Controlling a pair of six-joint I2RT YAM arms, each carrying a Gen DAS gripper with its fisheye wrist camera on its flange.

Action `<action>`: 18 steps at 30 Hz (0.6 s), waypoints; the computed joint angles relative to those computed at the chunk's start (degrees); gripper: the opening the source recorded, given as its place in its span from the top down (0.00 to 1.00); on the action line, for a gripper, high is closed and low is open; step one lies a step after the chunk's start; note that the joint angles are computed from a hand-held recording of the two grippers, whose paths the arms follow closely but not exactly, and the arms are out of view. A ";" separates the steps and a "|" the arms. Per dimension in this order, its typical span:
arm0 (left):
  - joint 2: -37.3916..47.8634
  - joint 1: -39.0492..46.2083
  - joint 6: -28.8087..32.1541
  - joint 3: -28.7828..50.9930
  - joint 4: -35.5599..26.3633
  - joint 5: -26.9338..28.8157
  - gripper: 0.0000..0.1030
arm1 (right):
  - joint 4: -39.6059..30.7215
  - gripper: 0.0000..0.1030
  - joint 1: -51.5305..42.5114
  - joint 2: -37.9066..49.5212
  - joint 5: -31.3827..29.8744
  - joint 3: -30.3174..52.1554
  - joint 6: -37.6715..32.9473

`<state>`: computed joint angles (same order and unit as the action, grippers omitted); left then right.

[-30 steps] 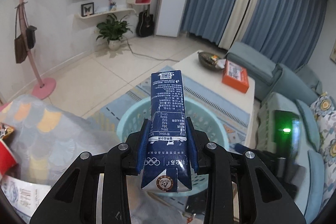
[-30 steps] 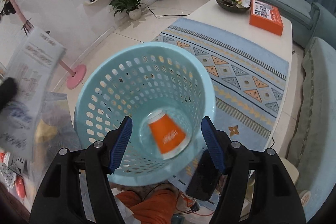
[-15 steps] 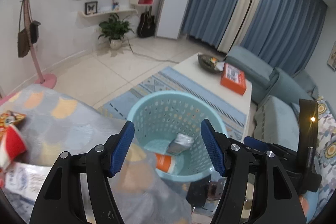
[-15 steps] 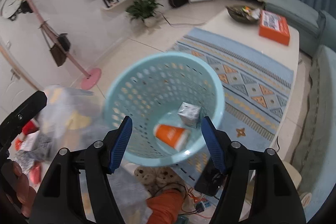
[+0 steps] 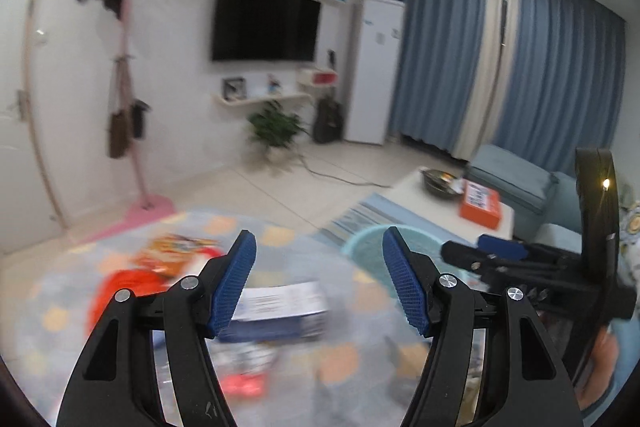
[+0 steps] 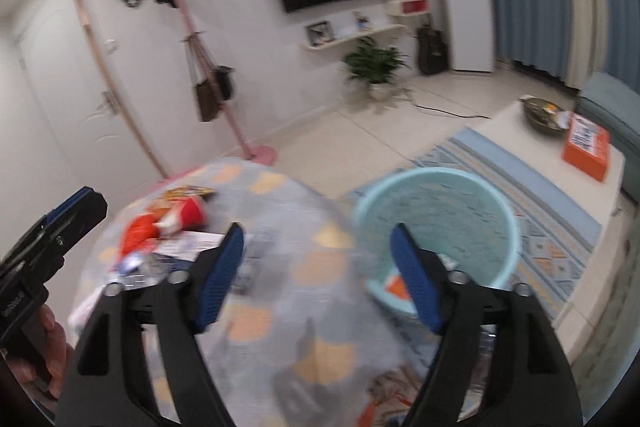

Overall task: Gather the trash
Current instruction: 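Move both open tools back toward the table items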

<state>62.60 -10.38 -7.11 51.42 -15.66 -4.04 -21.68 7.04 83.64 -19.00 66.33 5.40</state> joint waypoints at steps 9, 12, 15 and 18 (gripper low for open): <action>-12.79 26.08 7.62 -4.48 -10.45 7.63 0.36 | 2.05 0.25 15.01 0.79 6.73 -0.71 2.05; -12.71 38.33 10.67 -6.28 -11.70 14.00 0.36 | 3.04 0.25 19.18 2.97 7.96 -0.49 2.63; -10.66 46.72 15.72 -7.64 -12.67 19.72 0.36 | 4.58 0.26 23.67 5.53 11.39 -0.40 1.98; -6.69 51.90 21.55 -8.36 -13.22 23.03 0.36 | 6.03 0.28 26.71 7.88 14.55 -0.50 1.11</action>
